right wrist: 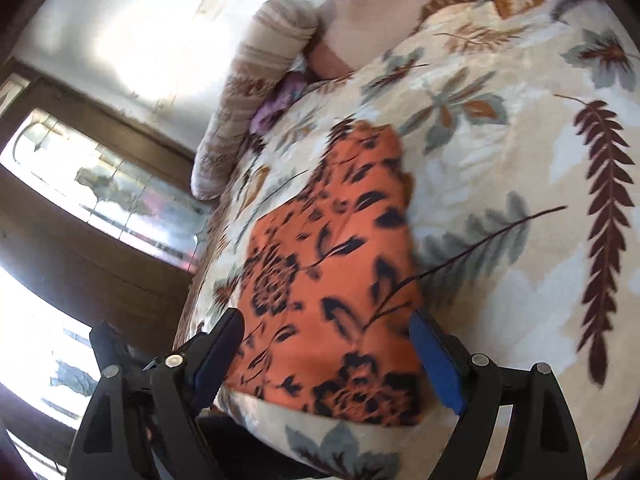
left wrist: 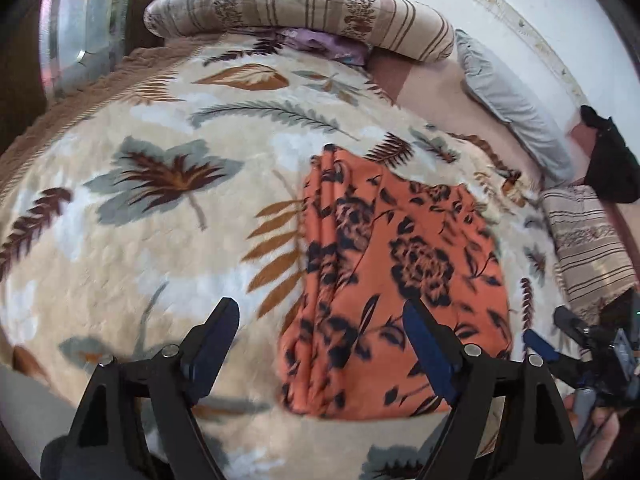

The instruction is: Fold small clothes

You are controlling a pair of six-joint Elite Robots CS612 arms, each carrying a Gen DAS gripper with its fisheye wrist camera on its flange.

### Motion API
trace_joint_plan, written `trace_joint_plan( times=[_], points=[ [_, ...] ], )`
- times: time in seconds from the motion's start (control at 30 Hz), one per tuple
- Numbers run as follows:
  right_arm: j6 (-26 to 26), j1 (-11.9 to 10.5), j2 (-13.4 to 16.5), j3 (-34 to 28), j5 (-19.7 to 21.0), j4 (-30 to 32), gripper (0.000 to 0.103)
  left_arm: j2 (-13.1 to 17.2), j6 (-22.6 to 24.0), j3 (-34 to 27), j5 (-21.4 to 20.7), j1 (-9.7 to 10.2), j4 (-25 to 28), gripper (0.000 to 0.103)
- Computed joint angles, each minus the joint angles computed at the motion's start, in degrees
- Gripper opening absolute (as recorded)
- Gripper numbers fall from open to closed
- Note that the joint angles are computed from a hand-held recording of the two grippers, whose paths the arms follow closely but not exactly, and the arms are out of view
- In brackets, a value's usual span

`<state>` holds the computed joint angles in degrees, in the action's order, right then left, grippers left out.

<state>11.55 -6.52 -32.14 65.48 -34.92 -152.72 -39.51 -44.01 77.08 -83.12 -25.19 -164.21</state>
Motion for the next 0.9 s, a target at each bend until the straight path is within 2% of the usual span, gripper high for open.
trace_joint_plan(
  times=[0.1, 0.2, 0.33, 0.47, 0.57, 0.63, 0.73, 0.77, 0.8, 0.83, 0.87, 0.9],
  points=[
    [2.4, -0.4, 2.4, -3.8, 0.1, 3.2, 0.087, 1.8, 0.3, -3.5, -1.5, 0.67, 3.1, 0.084],
    [2.0, -0.2, 4.4, -7.6, 0.9, 7.9, 0.087, 3.1, 1.1, -6.0, -0.4, 0.59, 6.2, 0.084],
    [1.1, 0.2, 6.7, -11.9, 2.5, 13.0, 0.087, 3.3, 2.1, -7.1, 3.0, -0.14, 9.4, 0.084],
    [-1.3, 0.8, 7.5, -13.7, 2.2, 16.4, 0.087, 2.5, 4.1, -6.8, 7.3, -1.13, 11.1, 0.084],
    [-1.9, 1.2, 7.8, -14.5, 1.2, 17.9, 0.087, 1.9, 5.7, -6.3, 9.4, -1.84, 9.8, 0.084],
    [-2.9, 1.5, 8.0, -14.9, 0.8, 19.0, 0.087, 1.9, 6.6, -6.5, 9.7, -2.16, 8.7, 0.084],
    [-5.7, 2.0, 7.7, -15.2, -1.4, 20.2, 0.086, 2.9, 7.6, -8.2, 9.5, -2.45, 10.4, 0.084],
    [-7.8, 2.3, 7.3, -15.2, -3.3, 20.7, 0.069, 3.6, 7.8, -9.2, 9.5, -2.57, 12.1, 0.084],
    [-11.2, 3.0, 6.6, -15.1, -6.8, 21.8, 0.046, 4.4, 8.0, -10.5, 9.4, -2.61, 14.8, 0.084],
    [-12.3, 3.3, 6.0, -14.5, -9.3, 21.0, 0.045, 5.2, 8.0, -11.8, 9.0, -2.56, 18.0, 0.084],
    [-13.5, 3.7, 5.3, -13.8, -11.5, 19.8, 0.044, 5.7, 7.7, -12.2, 8.4, -2.49, 18.8, 0.085],
    [-15.2, 4.2, 4.3, -12.7, -14.7, 18.1, 0.043, 5.8, 6.8, -11.5, 8.2, -2.41, 17.2, 0.087]
  ],
)
